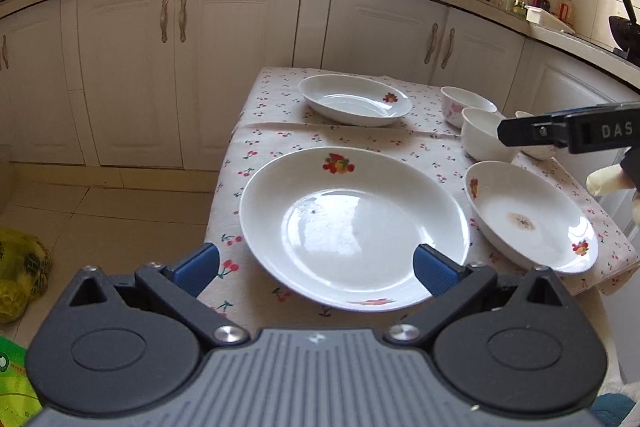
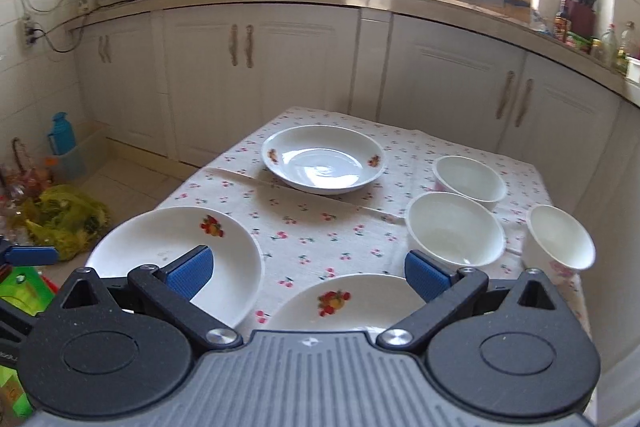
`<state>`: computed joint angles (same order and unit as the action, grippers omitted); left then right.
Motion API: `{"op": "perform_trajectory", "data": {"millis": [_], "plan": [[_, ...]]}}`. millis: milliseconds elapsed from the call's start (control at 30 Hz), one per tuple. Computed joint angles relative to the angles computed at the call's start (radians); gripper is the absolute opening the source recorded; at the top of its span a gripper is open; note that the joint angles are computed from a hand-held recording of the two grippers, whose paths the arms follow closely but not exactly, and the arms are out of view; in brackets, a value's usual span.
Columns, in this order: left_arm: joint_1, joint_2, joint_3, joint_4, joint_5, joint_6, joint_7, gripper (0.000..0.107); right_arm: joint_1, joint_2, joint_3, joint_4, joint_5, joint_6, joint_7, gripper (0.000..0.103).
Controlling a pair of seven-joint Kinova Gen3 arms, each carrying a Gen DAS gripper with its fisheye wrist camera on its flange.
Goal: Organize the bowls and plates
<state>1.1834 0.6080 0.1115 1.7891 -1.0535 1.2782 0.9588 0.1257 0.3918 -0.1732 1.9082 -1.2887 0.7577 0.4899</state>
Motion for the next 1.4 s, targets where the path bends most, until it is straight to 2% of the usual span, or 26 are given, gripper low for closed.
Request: {"op": "perform_trajectory", "data": {"millis": [33,167,300,333,400,533,633,1033,1267,1400], "plan": [[0.006,-0.002,-0.002,0.024,-0.01,-0.014,0.027,0.102,-0.009,0.022,0.005,-0.032,0.041,0.036,-0.029,0.103],[-0.002,-0.029,0.011,0.129,-0.087,-0.114,0.093,0.102,-0.127,0.104,0.11,-0.183,0.194,0.197,-0.187,0.103],[-0.013,-0.054,0.028,0.213,-0.185,-0.178,0.136,0.102,-0.255,0.196,0.233,-0.338,0.27,0.358,-0.35,0.103],[-0.024,-0.063,0.035,0.232,-0.21,-0.198,0.135,0.102,-0.272,0.218,0.242,-0.374,0.291,0.386,-0.391,0.103],[-0.045,-0.075,0.052,0.256,-0.243,-0.225,0.119,0.102,-0.269,0.251,0.205,-0.433,0.35,0.408,-0.472,0.103],[-0.082,-0.096,0.077,0.301,-0.306,-0.28,0.104,0.102,-0.201,0.291,0.021,-0.493,0.51,0.362,-0.596,0.1],[-0.12,-0.104,0.088,0.318,-0.318,-0.32,0.064,0.102,-0.179,0.318,-0.065,-0.528,0.616,0.342,-0.677,0.095],[-0.2,-0.126,0.101,0.361,-0.415,-0.394,0.01,0.097,-0.217,0.374,-0.094,-0.621,0.727,0.376,-0.799,0.077],[-0.227,-0.13,0.112,0.363,-0.437,-0.414,-0.014,0.095,-0.217,0.387,-0.104,-0.64,0.742,0.388,-0.814,0.076],[-0.242,-0.134,0.112,0.353,-0.417,-0.427,-0.06,0.095,-0.214,0.386,-0.105,-0.642,0.743,0.392,-0.819,0.076]]}}
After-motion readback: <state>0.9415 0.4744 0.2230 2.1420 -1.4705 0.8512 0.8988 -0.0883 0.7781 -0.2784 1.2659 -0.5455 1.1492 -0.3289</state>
